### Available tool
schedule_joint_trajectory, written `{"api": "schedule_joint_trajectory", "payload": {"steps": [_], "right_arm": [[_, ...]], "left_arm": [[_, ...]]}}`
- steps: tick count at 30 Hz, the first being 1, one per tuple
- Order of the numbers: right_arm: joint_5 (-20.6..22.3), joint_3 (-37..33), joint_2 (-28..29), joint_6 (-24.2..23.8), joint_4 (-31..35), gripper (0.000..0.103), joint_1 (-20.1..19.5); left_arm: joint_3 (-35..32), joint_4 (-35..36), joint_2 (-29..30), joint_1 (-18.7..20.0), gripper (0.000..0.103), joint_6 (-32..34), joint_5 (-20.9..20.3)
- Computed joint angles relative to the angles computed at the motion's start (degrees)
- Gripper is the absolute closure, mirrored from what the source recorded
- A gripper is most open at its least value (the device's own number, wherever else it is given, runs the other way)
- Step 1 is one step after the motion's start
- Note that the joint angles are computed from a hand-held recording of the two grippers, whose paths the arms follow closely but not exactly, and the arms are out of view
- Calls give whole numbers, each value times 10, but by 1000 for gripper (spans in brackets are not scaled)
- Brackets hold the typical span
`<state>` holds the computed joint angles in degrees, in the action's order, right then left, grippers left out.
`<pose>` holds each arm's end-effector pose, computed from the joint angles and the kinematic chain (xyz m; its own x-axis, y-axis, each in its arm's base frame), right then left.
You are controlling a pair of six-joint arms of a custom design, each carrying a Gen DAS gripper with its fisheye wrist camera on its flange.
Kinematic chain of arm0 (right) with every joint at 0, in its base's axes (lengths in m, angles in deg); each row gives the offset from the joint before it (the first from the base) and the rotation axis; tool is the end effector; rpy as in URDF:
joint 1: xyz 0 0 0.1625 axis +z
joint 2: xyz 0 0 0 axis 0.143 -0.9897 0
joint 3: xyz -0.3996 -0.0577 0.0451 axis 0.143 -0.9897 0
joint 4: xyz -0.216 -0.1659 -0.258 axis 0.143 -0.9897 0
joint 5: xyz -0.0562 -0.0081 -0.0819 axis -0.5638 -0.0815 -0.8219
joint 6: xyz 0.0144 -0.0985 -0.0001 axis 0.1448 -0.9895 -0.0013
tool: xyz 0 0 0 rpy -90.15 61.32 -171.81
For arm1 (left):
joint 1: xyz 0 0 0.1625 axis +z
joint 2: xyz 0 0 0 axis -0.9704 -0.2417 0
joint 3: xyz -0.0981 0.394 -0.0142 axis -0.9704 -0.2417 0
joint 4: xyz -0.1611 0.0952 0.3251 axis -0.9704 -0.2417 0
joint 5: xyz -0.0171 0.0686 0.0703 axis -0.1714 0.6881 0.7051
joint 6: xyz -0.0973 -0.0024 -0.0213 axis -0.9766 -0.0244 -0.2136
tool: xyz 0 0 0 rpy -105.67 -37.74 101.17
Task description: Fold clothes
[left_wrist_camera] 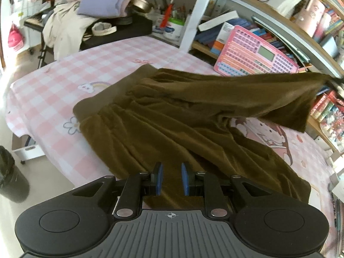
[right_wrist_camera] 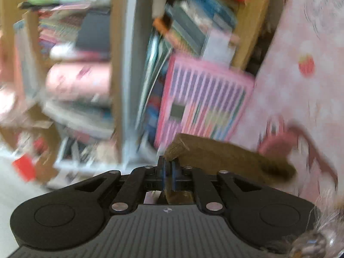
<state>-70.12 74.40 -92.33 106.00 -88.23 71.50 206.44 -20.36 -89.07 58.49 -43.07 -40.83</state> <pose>0.0965 -0.4032 0.4099 -0.8595 0.1495 -0.4888 0.4695 0.6091 -0.6392 -0.2878 -0.1037 0.1714 -0.8550 -0.2506 -0.4541 0.1883 0.6659 -0.7219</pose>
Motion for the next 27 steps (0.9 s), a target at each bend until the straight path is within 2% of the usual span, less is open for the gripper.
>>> {"api": "schedule_joint_trajectory", "payload": {"steps": [1,2,4,7,8,9,10,13,15,17,19,20,23,25,27], "right_arm": [[-37,-24,34,-31,-2,43,11],[-73,-49,67,-62,-4,41,20],[-156,-87,97,-126,42,45,37],[-215,-74,92,-258,44,45,40],[-250,-66,89,-307,49,46,45],[-292,-59,90,-351,59,52,53],[-326,-48,90,-383,64,59,60],[-392,-6,108,-472,28,64,75],[-425,11,129,-506,-5,67,88],[-443,30,142,-538,-45,73,99],[-441,36,146,-571,-53,91,103],[-427,35,134,-577,-45,93,103],[-374,23,86,-577,-25,95,103],[-325,19,30,-577,-8,95,98],[-334,24,2,-575,24,95,80]], "left_arm": [[-2,0,1,-1,83,2,-1],[-5,3,2,-2,83,3,-2],[-11,21,5,-10,83,-10,-11],[-13,46,3,-24,83,-53,-36],[-12,49,3,-25,83,-66,-45],[-11,52,3,-26,83,-78,-53],[-9,52,2,-25,83,-85,-57],[-8,45,4,-12,83,-79,-46],[-9,33,9,-1,83,-56,-29],[-12,20,15,12,83,-29,-9],[-14,9,19,22,83,-10,5],[-15,4,21,26,83,0,12],[-20,5,22,36,83,14,25],[-21,13,19,39,83,12,29],[-20,22,15,40,83,8,31]]}}
